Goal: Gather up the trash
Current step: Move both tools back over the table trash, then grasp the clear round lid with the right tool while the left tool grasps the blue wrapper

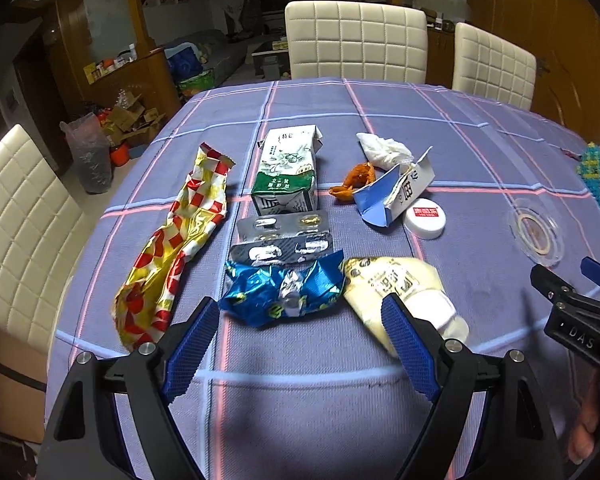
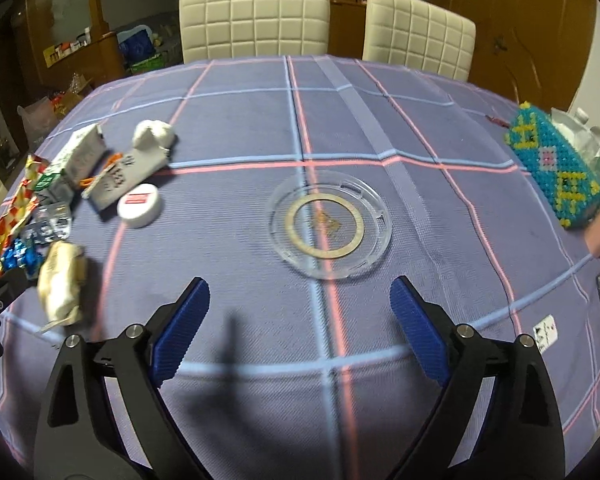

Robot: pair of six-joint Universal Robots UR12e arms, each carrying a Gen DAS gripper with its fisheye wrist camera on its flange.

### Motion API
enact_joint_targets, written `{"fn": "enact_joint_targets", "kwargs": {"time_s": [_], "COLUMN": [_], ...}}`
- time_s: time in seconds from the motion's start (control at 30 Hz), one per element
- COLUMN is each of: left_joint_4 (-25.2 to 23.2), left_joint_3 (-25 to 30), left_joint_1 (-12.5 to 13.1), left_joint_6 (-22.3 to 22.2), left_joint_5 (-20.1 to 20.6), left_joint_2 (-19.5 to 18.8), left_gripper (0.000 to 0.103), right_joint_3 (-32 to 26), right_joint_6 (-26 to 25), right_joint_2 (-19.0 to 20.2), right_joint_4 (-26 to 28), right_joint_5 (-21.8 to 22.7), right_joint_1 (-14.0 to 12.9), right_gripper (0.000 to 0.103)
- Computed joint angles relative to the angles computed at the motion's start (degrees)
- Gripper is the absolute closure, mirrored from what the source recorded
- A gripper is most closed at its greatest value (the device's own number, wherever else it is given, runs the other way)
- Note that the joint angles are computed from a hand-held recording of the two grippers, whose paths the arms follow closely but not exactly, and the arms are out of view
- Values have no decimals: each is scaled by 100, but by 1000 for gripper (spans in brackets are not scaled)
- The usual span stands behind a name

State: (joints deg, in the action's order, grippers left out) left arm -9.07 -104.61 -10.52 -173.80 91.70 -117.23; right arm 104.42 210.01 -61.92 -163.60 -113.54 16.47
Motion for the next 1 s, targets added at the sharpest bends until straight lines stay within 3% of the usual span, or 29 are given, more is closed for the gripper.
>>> {"fn": "enact_joint_targets", "kwargs": {"time_s": [0.23, 0.53, 0.63, 0.67, 0.73, 0.8, 1.0], "left_joint_4": [-150, -153, -105, -91, -92, -106, -135], "left_joint_3": [245, 380, 372, 366, 345, 328, 306], "left_joint_1": [-103, -144, -142, -131, -113, -88, -54], "left_joint_6": [-142, -186, -194, -208, -219, -223, -281], "left_joint_5": [455, 538, 532, 495, 427, 356, 267], "left_joint_2": [-203, -313, -326, -323, -308, -294, -268], "left_gripper": [22, 22, 22, 22, 22, 22, 22], "right_joint_3": [-155, -298, -252, -246, -234, -237, -231], "right_joint_6": [-164, -191, -250, -270, -365, -451, -516], "right_joint_2": [138, 250, 242, 240, 240, 248, 251], "right_joint_4": [121, 233, 49, 3, -89, -167, -225], "right_joint_5": [351, 540, 586, 570, 603, 602, 660], "right_joint_1": [-207, -278, -268, -259, -243, -221, -215], "right_gripper": [6, 7, 26, 37, 47, 68, 75]}}
